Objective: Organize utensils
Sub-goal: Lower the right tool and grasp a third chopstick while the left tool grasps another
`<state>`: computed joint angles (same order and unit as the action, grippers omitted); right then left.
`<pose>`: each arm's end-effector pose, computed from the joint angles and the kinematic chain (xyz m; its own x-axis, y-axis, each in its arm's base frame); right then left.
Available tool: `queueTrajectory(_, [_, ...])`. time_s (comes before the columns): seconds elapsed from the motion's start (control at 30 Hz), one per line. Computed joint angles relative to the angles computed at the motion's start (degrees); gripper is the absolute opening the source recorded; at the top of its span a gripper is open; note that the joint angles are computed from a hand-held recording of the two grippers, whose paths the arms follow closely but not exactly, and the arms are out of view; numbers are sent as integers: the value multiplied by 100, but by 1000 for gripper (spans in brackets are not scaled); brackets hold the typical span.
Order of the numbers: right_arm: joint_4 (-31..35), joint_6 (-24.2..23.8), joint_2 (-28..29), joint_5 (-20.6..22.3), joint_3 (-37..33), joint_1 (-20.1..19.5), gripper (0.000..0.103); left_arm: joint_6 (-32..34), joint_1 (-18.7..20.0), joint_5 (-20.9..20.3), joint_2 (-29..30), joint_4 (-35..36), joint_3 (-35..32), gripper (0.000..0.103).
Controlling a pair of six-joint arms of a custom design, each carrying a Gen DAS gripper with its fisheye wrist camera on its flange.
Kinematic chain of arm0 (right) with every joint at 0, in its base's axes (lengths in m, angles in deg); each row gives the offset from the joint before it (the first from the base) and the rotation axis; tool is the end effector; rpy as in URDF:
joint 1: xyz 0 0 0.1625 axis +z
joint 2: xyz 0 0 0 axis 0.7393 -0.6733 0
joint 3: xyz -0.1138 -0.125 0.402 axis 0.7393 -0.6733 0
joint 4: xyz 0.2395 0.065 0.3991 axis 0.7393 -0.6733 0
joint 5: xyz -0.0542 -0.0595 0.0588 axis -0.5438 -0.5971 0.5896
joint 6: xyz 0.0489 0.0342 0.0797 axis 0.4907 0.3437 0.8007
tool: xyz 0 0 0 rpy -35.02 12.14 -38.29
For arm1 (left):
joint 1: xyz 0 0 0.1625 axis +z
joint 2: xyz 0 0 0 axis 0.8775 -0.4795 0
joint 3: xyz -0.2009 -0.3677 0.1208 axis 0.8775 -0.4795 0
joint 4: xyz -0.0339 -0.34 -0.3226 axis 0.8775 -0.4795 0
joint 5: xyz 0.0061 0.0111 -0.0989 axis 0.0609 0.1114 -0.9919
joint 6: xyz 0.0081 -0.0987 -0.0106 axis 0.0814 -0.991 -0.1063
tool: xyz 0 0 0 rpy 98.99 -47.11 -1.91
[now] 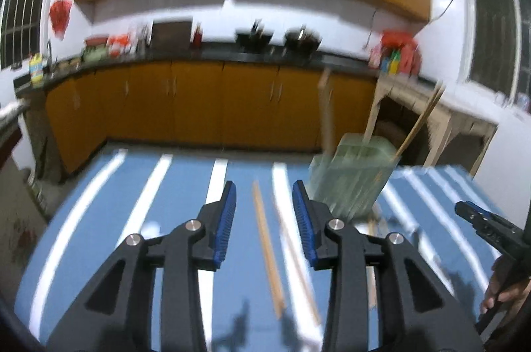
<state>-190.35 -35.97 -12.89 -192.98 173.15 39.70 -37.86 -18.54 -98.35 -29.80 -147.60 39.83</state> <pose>0.0739 -0.5363 0.3408 -0.8382 0.1536 0.5233 -0.3816 0.5204 -0.7639 -0.3546 -0.6119 0.1172 -0.7470 0.2068 -0.6318 0.6357 0.5006 -0.5877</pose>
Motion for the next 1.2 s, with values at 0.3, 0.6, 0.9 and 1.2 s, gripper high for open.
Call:
queueTrajectory(0.3, [825, 339, 562, -163, -160, -179, 32, -1038, 536, -178, 144, 1098, 110, 36])
queueTrajectory(0.6, [749, 70, 916, -819, -361, -122, 10, -1172, 650, -567, 225, 1402, -3, 34])
queueTrajectory(0.9, [679, 206, 831, -834, -302, -182, 8, -1181, 719, -672, 510, 1861, -349, 24])
queueTrajectory(1.2, [727, 194, 861, -841, -367, -181, 8, -1214, 740, -495, 658, 2137, -487, 21])
